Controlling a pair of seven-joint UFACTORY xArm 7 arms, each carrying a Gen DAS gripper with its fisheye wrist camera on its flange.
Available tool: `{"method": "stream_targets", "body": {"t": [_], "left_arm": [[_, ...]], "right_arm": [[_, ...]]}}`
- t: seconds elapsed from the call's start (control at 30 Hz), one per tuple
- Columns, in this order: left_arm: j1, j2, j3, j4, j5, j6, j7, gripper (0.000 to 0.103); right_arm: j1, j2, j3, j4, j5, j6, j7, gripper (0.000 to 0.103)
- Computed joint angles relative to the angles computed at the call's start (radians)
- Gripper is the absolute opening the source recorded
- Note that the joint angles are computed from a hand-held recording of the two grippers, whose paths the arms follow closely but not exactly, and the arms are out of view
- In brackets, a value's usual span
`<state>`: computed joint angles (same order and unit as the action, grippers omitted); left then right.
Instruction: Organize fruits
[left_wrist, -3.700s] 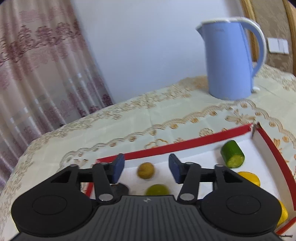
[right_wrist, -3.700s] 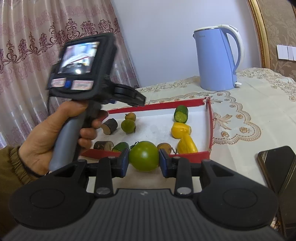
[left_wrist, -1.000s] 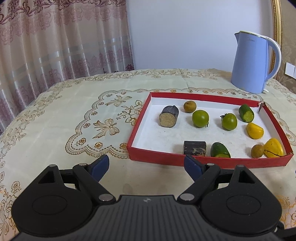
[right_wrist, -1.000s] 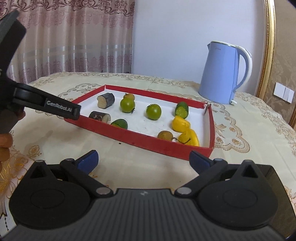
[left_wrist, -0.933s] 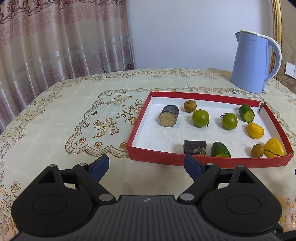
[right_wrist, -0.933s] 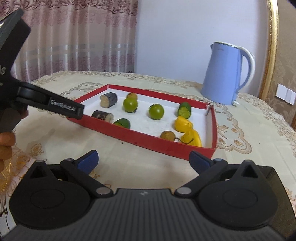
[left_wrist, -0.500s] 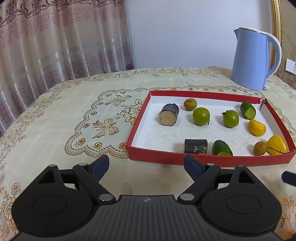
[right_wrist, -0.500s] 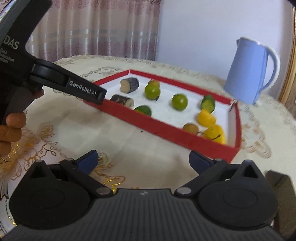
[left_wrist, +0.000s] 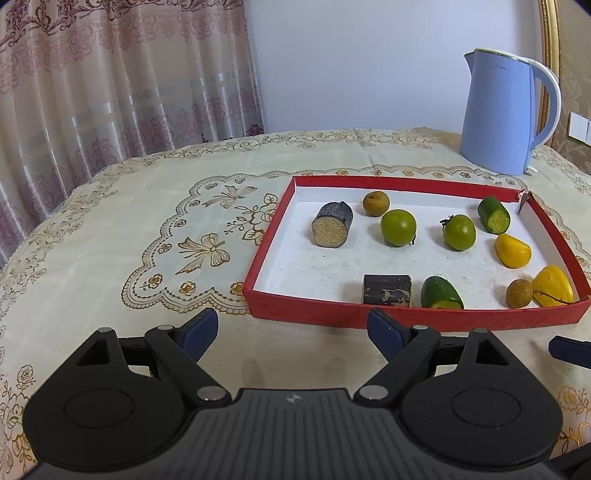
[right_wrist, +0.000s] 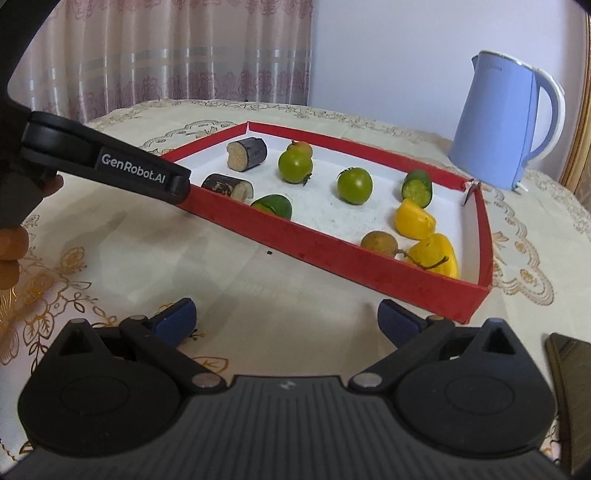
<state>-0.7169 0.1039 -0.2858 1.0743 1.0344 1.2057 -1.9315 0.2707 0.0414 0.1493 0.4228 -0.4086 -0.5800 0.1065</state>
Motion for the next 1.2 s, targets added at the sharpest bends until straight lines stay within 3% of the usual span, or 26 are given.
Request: {"method": "stream_targets", "body": {"t": [0.27,1.2], "left_arm": [[0.005,0.003,0.002,-0.002,0.003,-0.018,0.0,0.088],[0.016,0.001,0.009,-0.014,0.018,-0.06,0.003,0.088]], "right_arm": [[-0.045,0.019,-0.007,0.03,-0.142,0.011,0.127,0.103],[-0.044,0.022,-0.004,0.03,-0.134,0.011,0.121,0.103]]}}
